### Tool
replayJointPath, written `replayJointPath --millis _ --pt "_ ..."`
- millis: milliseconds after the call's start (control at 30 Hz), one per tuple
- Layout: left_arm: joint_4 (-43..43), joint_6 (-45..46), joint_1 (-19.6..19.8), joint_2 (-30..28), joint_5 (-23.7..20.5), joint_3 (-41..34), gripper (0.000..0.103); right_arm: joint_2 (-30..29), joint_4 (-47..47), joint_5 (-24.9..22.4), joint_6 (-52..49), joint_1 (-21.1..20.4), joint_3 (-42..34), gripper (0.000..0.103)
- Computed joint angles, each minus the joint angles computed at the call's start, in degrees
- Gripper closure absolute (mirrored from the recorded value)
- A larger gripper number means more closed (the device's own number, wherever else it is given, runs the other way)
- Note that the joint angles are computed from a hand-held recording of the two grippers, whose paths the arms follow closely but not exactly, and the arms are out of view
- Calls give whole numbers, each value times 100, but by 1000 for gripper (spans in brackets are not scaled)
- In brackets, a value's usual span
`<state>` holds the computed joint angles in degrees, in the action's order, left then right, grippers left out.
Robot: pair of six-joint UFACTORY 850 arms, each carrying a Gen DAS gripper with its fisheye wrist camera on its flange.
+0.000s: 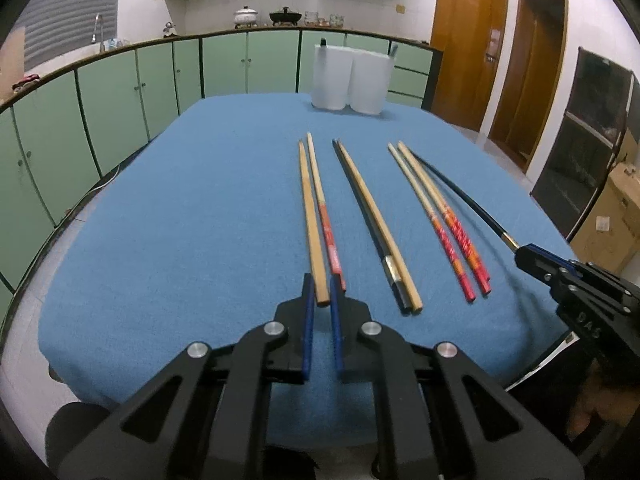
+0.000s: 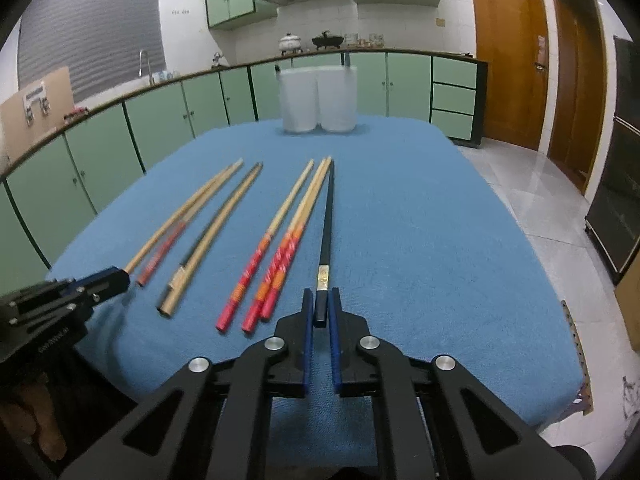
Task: Organize utensils
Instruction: 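Grasp a plain wooden chopstick with the left tool while the right tool grasps a black chopstick, then lift and carry both chopsticks toward the white utensil holder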
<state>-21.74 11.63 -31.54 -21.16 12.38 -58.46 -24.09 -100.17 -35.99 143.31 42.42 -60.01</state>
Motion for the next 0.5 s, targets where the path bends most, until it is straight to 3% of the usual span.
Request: replayJointPath --millis 333,500 --pt "-408 377 74 509 -44 -17 97 653 197 -152 -479 -78 -4 96" --pt "-51 178 174 575 -204 -292 97 753 327 -27 -1182 -260 -305 95"
